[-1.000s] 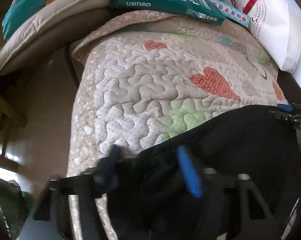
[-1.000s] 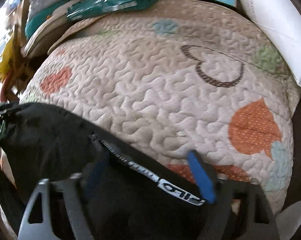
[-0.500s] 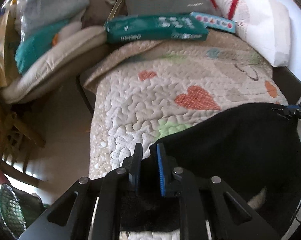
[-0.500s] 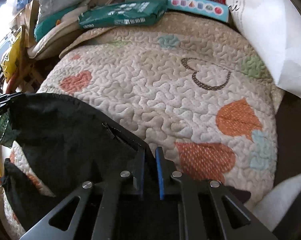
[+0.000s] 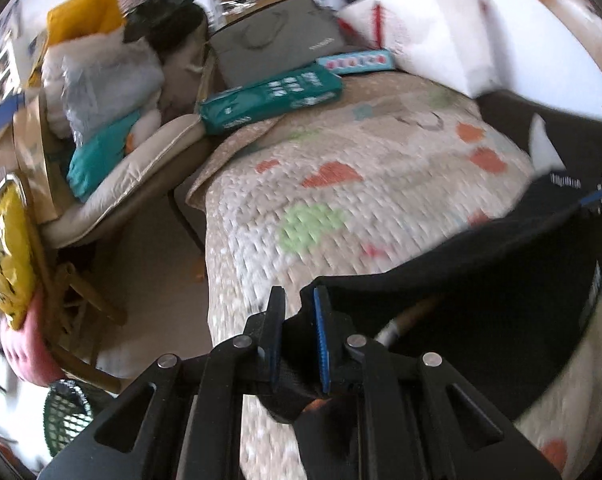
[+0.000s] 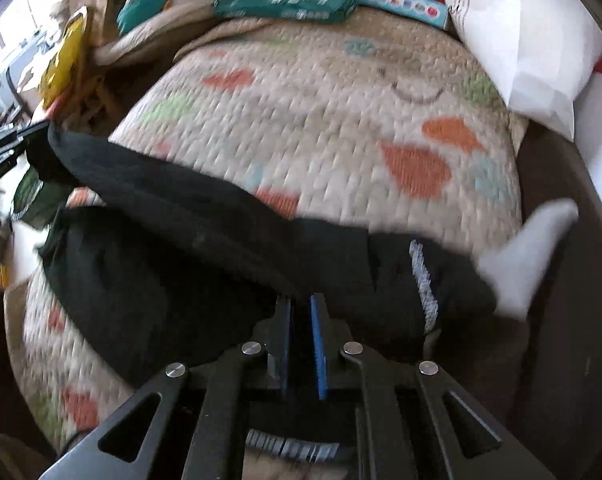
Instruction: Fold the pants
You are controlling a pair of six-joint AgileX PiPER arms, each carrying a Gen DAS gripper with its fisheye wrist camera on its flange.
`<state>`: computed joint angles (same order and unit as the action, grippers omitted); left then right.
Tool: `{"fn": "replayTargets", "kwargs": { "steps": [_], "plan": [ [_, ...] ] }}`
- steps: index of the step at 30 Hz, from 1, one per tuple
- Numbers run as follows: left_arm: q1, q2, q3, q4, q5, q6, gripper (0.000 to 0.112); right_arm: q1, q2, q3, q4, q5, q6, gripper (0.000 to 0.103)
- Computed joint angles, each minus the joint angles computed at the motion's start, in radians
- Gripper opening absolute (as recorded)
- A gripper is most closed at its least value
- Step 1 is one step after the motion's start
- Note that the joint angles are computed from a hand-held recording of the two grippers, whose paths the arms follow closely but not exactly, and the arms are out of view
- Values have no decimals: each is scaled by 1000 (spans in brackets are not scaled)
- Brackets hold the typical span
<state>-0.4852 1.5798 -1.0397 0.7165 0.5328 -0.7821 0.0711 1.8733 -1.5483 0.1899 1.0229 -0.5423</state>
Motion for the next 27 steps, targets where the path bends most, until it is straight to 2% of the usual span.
{"fn": "replayTargets", "kwargs": {
  "steps": [3, 5, 8, 11, 14, 17, 18, 20, 22, 27],
  "plan": [
    [-87, -56, 97, 58, 55, -64, 14, 43, -98, 165, -93, -13, 56, 9],
    [-162, -58, 149, 143, 121, -149, 14, 65, -128, 232, -135, -13, 98, 5],
    [-313, 22, 199, 294, 275, -300, 15, 87, -153, 319, -179, -27, 149, 5],
    [-388, 84, 219, 331, 330, -326, 16, 95, -151, 380, -217, -36, 193, 5],
    [-452, 93, 235, 340, 368, -321, 18, 82, -158, 416, -230, -33, 239, 6],
    [-501, 63, 261, 344, 421, -301, 18, 20, -208, 413, -127, -31, 170, 8],
    [-512, 53, 271, 343, 438, -288, 18, 3, -216, 404, -103, -24, 162, 12],
    [-519, 38, 291, 339, 479, -265, 18, -52, -228, 372, -35, -13, 138, 29],
    [-497, 5, 313, 331, 492, -255, 18, -106, -229, 338, 22, -16, 127, 68],
    [-366, -195, 348, 266, 464, -261, 18, -214, -190, 228, 97, -26, 162, 70]
  ]
}}
